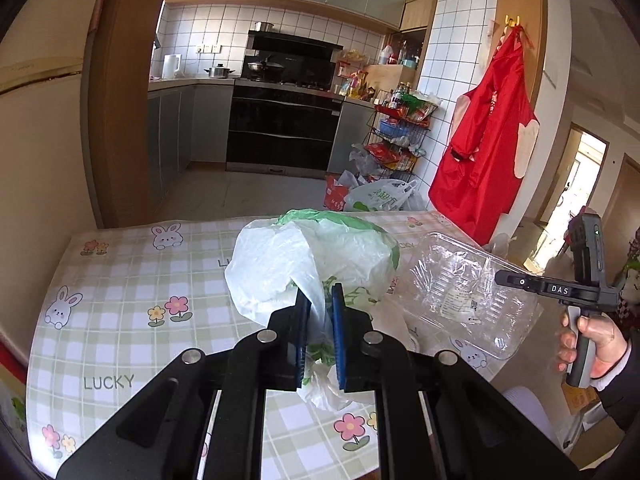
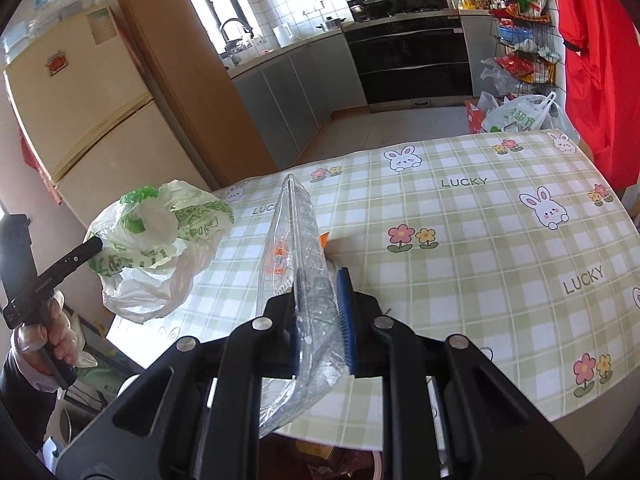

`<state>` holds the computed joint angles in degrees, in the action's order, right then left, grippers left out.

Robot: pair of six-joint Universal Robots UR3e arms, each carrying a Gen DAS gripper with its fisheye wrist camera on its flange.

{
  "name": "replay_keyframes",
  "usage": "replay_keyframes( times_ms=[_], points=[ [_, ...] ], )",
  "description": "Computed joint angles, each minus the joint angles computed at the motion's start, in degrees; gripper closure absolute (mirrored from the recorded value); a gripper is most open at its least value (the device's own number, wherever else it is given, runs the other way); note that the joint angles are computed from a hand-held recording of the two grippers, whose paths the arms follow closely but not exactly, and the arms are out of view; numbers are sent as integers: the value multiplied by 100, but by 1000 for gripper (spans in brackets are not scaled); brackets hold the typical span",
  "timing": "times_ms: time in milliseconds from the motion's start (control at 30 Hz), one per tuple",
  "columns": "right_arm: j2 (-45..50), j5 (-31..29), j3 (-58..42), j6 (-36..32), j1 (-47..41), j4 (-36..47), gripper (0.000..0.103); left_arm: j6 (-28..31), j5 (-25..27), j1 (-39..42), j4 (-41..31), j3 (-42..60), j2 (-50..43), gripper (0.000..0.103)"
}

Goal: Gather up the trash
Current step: 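Lift the white-green plastic bag with the left gripper while the right gripper holds the clear bag, then carry the clear bag over the bin and open the right gripper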

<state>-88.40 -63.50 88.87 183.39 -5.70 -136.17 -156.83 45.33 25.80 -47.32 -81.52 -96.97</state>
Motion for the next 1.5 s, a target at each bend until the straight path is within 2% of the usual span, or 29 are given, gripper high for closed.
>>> replay_keyframes(
  times_ms=[100,300,433,533,767,867,1133,1233,1300,1433,1500],
  points=[
    [-604,71,371,-179,18,218,84,150,-92,197,-107,-673,844,92],
    [-1672,254,1013,-444,50,840,84,463,-699,993,-991,-1731,2498,92],
    [-2246,239,1278,-642,128,1377,84,776,-1200,1646,-1993,-2063,3427,92],
    [-2623,258,1473,-824,126,1806,84,1400,-1546,2152,-3066,-2096,4025,92],
    [-3095,230,1918,-1007,252,2387,84,2454,-1940,2659,-4757,-1655,4414,92],
    [-3010,236,1994,-1049,304,2442,84,2484,-1952,2624,-4814,-1633,4410,92],
    [-2396,116,1990,-933,783,2314,83,1820,-1691,2182,-3796,-1931,4107,92],
    [-2148,318,2013,-901,850,2272,73,1719,-1603,2066,-3598,-1988,3990,92],
    [-2049,417,2042,-878,913,2129,59,1676,-1551,2001,-3479,-2033,3918,92],
    [-1975,621,2077,-731,882,1911,47,1657,-1507,1936,-3344,-2136,3832,92],
    [-2135,757,2183,-584,748,1688,29,1692,-1518,1918,-3356,-2156,3803,92]
  ],
)
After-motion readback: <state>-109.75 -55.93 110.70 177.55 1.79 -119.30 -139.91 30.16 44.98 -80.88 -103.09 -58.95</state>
